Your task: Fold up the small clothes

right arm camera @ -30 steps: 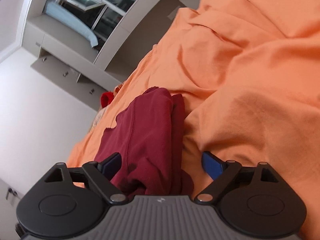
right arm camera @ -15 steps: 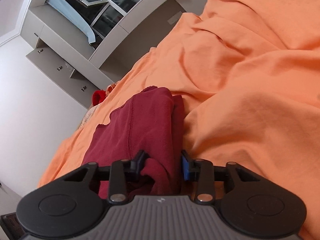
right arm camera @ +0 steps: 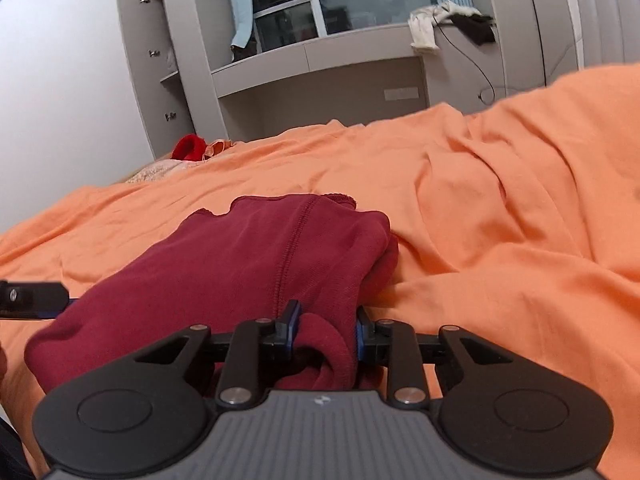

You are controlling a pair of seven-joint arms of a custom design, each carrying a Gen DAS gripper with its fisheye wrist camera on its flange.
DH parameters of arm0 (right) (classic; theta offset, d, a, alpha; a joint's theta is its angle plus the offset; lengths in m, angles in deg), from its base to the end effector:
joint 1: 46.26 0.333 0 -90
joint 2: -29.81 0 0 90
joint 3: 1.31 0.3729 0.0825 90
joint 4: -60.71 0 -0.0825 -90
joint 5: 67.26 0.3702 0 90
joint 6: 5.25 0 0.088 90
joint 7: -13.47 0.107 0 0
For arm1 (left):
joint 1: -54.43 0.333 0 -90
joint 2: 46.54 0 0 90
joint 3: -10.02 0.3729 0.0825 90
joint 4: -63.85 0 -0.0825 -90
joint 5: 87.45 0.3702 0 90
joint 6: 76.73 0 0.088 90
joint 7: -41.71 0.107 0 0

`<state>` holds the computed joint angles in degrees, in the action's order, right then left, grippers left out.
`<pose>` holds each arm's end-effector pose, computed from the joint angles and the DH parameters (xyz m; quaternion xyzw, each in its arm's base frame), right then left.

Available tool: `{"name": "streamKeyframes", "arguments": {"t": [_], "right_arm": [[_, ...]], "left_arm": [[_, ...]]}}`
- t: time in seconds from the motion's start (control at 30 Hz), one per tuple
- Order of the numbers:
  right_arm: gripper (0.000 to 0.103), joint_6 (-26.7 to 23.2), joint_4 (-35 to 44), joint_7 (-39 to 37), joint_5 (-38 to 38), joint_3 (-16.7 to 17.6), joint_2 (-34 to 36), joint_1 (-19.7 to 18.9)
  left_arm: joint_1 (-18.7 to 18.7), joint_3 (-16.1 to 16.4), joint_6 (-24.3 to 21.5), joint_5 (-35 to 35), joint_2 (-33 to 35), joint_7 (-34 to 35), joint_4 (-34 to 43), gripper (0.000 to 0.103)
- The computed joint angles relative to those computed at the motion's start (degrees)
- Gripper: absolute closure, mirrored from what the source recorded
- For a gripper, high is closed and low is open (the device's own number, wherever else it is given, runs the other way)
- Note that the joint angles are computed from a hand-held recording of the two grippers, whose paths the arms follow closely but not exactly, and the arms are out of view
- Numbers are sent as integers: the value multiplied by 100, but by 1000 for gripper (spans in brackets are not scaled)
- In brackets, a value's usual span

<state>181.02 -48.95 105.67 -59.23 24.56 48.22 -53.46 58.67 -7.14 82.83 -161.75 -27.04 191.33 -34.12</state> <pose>0.6508 0.1616 0.5316 -0.6241 0.6000 -0.2119 0.4534 0.6858 -0.0827 0.5143 -0.5727 0.6378 -0.5068 0.0920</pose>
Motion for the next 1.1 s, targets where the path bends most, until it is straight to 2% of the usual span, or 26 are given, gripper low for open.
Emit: {"name": "streamKeyframes", "arguments": {"t": [0.07, 0.13, 0.2, 0.27, 0.3, 0.37, 0.47, 0.53, 0.6, 0.67, 0.7, 0.77, 0.87, 0.97, 1.03, 1.1], "right_arm": [[67, -37, -12, -45, 138, 729, 97, -668], [61, -66, 0, -80, 241, 1181, 194, -1086], [48, -31, -4, -102, 372, 1760, 341, -1624], [35, -15, 64, -129, 364, 2623, 720, -2377], [33, -50, 126, -123, 302, 2963, 937, -2658], [30, -175, 358, -49, 207, 3234, 1310, -2846], [30, -235, 727, 120, 239, 3287, 1722, -2812], [31, -479, 985, 190, 288, 3251, 1899, -2743], [38, -642, 1139, 141, 433, 3163, 1954, -2628], [70, -746, 1193, -56, 501, 3186, 1972, -2578], [73, -690, 1165, -132, 534, 3128, 1905, -2508], [80, -518, 1089, -318, 504, 2779, 1634, -2210], [81, -297, 1011, -470, 414, 1893, 1167, -1483], [81, -149, 948, -544, 263, 1185, 898, -876], [81, -75, 907, -536, 189, 919, 809, -652], [81, -110, 920, -498, 163, 926, 811, -666]], "left_arm": [[28, 66, -386, 299, 177, -449, 276, 1], [15, 97, -595, 707, 382, -774, 546, 1], [-18, 86, -579, 1087, 543, -968, 687, 1], [-81, 106, -505, 1517, 651, -1314, 715, 1], [-89, 89, -430, 1652, 681, -1414, 691, 0], [-34, -28, -273, 1786, 706, -1418, 652, 0], [78, -206, -94, 1922, 715, -1460, 591, 0], [157, -329, 24, 1921, 720, -1414, 542, 1], [237, -448, 132, 1867, 720, -1324, 496, 2], [318, -551, 198, 1773, 724, -1227, 464, 2], [337, -579, 216, 1745, 729, -1204, 460, 2], [355, -607, 237, 1717, 725, -1178, 446, 2], [375, -644, 281, 1669, 717, -1120, 420, 2], [390, -669, 326, 1609, 689, -1047, 374, 2], [387, -664, 328, 1591, 683, -1031, 367, 2], [376, -651, 324, 1591, 681, -1031, 367, 2]]}}
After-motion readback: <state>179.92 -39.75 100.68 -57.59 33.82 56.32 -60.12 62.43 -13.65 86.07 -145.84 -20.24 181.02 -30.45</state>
